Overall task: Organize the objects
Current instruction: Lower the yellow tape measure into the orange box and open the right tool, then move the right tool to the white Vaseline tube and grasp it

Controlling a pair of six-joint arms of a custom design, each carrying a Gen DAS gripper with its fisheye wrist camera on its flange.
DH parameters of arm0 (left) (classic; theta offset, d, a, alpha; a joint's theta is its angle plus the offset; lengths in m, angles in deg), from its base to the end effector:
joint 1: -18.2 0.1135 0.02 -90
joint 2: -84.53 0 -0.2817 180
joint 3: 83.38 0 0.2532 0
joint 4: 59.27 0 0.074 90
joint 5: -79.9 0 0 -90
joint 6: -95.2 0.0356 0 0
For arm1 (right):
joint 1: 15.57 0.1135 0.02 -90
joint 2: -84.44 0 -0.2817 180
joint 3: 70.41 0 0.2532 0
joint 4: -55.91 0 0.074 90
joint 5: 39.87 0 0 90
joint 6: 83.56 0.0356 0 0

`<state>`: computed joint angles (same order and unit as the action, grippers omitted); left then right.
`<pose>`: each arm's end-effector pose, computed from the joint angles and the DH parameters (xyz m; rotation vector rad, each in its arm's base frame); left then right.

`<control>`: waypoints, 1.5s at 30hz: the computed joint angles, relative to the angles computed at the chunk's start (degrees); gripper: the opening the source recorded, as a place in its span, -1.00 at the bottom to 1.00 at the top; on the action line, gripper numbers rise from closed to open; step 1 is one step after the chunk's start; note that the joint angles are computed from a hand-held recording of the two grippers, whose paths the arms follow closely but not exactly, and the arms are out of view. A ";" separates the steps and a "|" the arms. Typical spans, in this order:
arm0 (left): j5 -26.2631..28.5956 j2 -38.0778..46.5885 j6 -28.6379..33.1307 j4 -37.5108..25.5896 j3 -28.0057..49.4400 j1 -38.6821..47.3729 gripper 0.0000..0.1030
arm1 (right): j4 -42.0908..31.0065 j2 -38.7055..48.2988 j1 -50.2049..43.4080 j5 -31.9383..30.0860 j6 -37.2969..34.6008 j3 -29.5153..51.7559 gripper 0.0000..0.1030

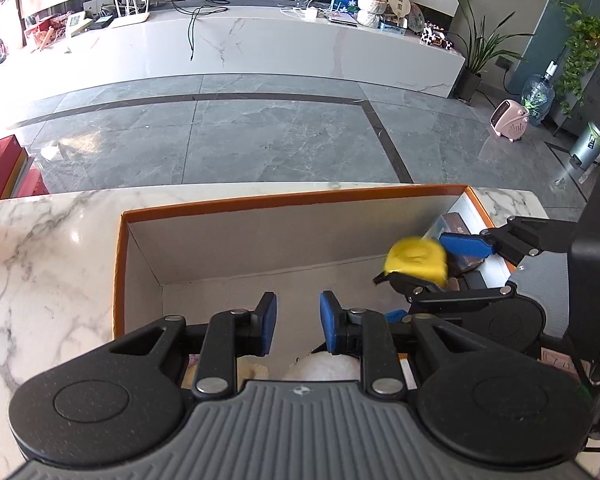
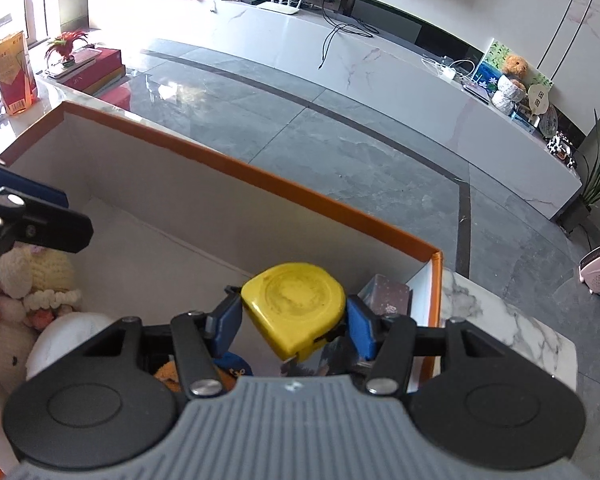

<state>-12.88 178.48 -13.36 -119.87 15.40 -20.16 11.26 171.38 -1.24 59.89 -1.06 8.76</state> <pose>0.2781 -0.2179 0.3253 0.4238 2.5402 -0.3230 0.3138 0.0739 0.2741 -0.3977 2.4418 -0.1606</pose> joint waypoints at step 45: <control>17.24 -57.24 9.23 -22.57 -42.50 24.94 -0.54 | -1.56 -15.84 66.46 15.43 79.46 -17.87 -0.08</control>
<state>4.35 121.24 -4.13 -142.43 -27.10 4.78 9.70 155.54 65.22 75.32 78.40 -9.11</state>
